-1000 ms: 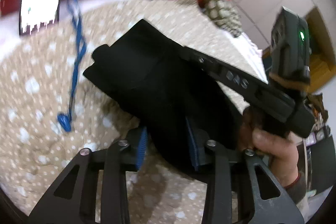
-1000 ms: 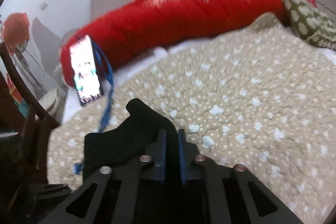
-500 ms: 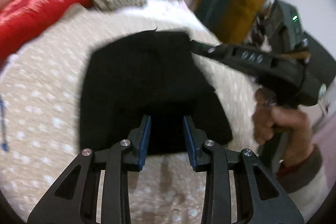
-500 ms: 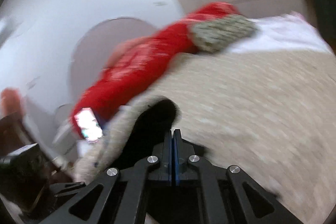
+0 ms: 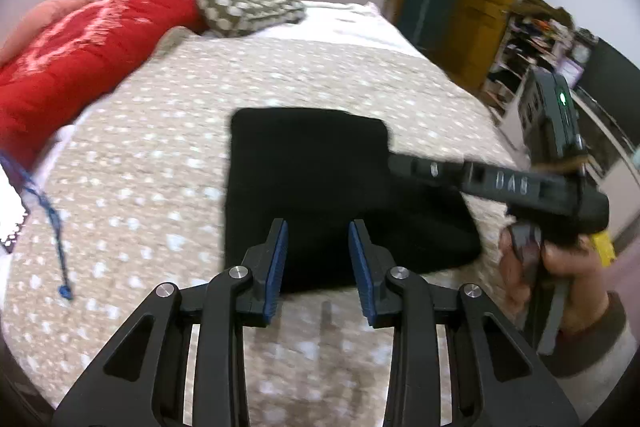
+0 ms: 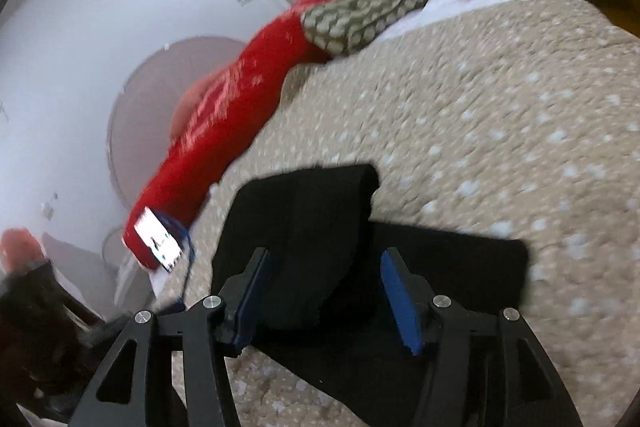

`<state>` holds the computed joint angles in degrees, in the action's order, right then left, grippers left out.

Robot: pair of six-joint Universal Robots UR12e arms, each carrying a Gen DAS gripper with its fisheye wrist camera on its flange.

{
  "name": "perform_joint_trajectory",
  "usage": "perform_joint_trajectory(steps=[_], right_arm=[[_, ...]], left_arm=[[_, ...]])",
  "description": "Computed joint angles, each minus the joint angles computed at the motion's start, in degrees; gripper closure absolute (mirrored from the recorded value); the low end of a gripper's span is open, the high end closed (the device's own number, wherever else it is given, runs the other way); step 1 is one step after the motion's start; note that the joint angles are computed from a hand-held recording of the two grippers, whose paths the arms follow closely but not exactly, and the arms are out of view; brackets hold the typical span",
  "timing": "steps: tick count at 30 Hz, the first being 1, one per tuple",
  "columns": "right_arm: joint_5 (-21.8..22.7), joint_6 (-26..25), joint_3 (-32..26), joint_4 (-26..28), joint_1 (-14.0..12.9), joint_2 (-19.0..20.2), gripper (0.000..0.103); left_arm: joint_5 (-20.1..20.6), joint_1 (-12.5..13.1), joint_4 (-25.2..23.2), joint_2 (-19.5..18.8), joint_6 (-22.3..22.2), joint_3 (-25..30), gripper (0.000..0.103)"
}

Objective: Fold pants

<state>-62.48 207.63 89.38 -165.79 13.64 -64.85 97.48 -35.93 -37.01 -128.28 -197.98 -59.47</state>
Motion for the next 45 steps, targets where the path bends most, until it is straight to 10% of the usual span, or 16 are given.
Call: perform_joint_trajectory(steps=[6,10,17,22,31,35,45], right_arm=[[-5.76,-2.63,-2.22,4.53,2.26,1.43,0.048],[-8.23,-3.48,-2.48,3.75,3.00,1.39,0.090],[-6.59,-3.88,3.54,-3.70,1.11,-4.42,0.093],[-14.59,-6.03,6.00,6.08,1.16,-6.89,0.099],[-18.70,-6.95,5.77,7.11,1.19,-7.04,0.098],[-19.71,-6.59,4.86,6.54,1.51,-6.84,0.059],[-22.95,-8.00,0.95,3.43,3.50,-4.04,0.061]], left_arm=[[0.54,0.97,-2.69,0.20,-5.08,-1.07,0.072],[-0.23,1.63,-4.87,-0.74,-6.58,0.67,0.072],[1.34,1.30,-3.03,-1.22,-5.57,2.42,0.072],[1.65,0.43,-5.90,-3.62,-3.36,6.35,0.072],[2.77,0.04,-10.96,-6.92,-2.49,11.50,0.072],[3.24,0.03,-11.60,-7.57,-2.52,12.53,0.072],[3.77,0.16,-14.22,-9.88,-2.85,16.51,0.065]])
